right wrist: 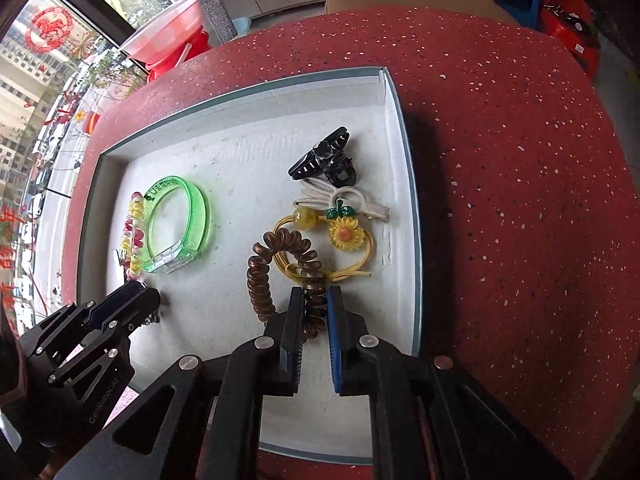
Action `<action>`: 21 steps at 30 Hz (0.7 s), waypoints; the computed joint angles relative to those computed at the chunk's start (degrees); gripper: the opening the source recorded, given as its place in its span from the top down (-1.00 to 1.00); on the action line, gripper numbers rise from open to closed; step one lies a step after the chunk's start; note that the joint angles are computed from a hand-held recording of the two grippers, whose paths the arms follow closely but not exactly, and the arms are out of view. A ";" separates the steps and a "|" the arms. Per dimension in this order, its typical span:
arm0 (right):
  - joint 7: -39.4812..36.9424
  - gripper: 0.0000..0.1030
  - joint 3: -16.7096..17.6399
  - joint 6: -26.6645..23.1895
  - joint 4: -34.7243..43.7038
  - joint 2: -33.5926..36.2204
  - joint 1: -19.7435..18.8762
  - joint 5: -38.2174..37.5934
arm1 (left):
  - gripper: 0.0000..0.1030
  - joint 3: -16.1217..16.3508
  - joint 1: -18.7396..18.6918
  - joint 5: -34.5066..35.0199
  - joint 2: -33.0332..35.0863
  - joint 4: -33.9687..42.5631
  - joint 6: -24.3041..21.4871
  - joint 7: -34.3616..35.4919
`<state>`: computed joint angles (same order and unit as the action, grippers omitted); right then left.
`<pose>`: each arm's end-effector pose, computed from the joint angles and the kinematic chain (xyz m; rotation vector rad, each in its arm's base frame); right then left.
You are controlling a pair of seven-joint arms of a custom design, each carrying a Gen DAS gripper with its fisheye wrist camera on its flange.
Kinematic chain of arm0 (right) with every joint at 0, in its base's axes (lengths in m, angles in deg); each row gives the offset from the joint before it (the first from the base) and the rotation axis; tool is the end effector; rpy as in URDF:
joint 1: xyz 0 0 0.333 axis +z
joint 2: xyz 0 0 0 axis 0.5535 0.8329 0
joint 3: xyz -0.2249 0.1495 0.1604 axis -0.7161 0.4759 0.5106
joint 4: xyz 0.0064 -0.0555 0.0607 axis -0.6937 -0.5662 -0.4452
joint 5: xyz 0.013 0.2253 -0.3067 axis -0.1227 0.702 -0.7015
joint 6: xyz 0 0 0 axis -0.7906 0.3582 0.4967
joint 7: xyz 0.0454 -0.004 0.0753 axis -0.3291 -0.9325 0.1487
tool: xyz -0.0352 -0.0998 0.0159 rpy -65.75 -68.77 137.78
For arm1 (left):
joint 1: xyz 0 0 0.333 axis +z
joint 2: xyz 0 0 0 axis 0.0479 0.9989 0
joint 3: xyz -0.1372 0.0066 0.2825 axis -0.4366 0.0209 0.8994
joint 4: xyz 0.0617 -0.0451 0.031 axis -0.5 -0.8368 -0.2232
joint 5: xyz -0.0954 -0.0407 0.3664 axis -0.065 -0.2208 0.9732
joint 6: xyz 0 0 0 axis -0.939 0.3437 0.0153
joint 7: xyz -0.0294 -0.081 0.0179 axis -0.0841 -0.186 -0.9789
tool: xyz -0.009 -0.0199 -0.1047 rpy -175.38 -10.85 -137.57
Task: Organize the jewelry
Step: 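Carry the pendant and coil hair tie into the tray and open both grippers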
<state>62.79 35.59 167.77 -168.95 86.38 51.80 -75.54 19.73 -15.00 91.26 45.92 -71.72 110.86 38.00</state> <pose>0.6532 0.2668 0.4463 -1.9513 2.0881 0.0620 0.5943 -0.3073 0.4299 -1.8840 2.2278 -0.4093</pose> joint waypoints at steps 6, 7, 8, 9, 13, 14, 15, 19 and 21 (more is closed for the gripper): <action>-0.35 0.43 0.23 0.19 -0.86 -0.74 -0.26 0.90 | 0.29 0.78 -1.42 3.72 0.48 1.13 -1.51 -1.54; 0.04 0.24 0.20 0.56 -1.00 -0.75 -0.14 0.98 | 0.29 0.83 -1.51 4.06 0.27 0.94 -1.47 -1.93; 0.06 0.18 0.24 1.12 -1.60 -1.13 -0.31 1.36 | 0.29 0.85 -1.55 4.33 0.01 0.65 -1.23 -2.32; 0.02 0.18 0.40 1.97 -2.52 -1.71 -0.55 2.06 | 0.29 0.82 -1.51 4.48 -0.32 0.29 -0.97 -2.56; -0.35 0.17 0.84 4.91 -6.88 -4.82 -1.45 4.77 | 0.29 0.74 -1.54 5.54 -1.66 -1.04 -0.57 -3.21; -0.35 0.17 0.89 5.55 -7.78 -5.55 -1.53 5.18 | 0.29 0.77 -1.78 6.28 -2.11 -1.52 -0.32 -3.73; -0.33 0.17 0.94 6.21 -8.62 -6.25 -1.54 5.52 | 0.29 0.75 -1.83 6.77 -2.50 -1.88 -0.06 -3.93; 0.31 0.12 1.01 8.55 -12.38 -9.56 -1.26 6.18 | -0.64 0.55 -1.73 8.05 -4.75 -4.32 1.42 -5.13; 0.75 0.12 1.04 9.48 -13.91 -10.80 -1.08 6.39 | -0.80 0.73 -1.67 9.62 -6.36 -6.31 3.69 -6.80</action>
<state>63.54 36.63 177.25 -182.86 75.58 50.72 -69.15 20.46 -16.67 100.89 39.56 -78.04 114.54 31.20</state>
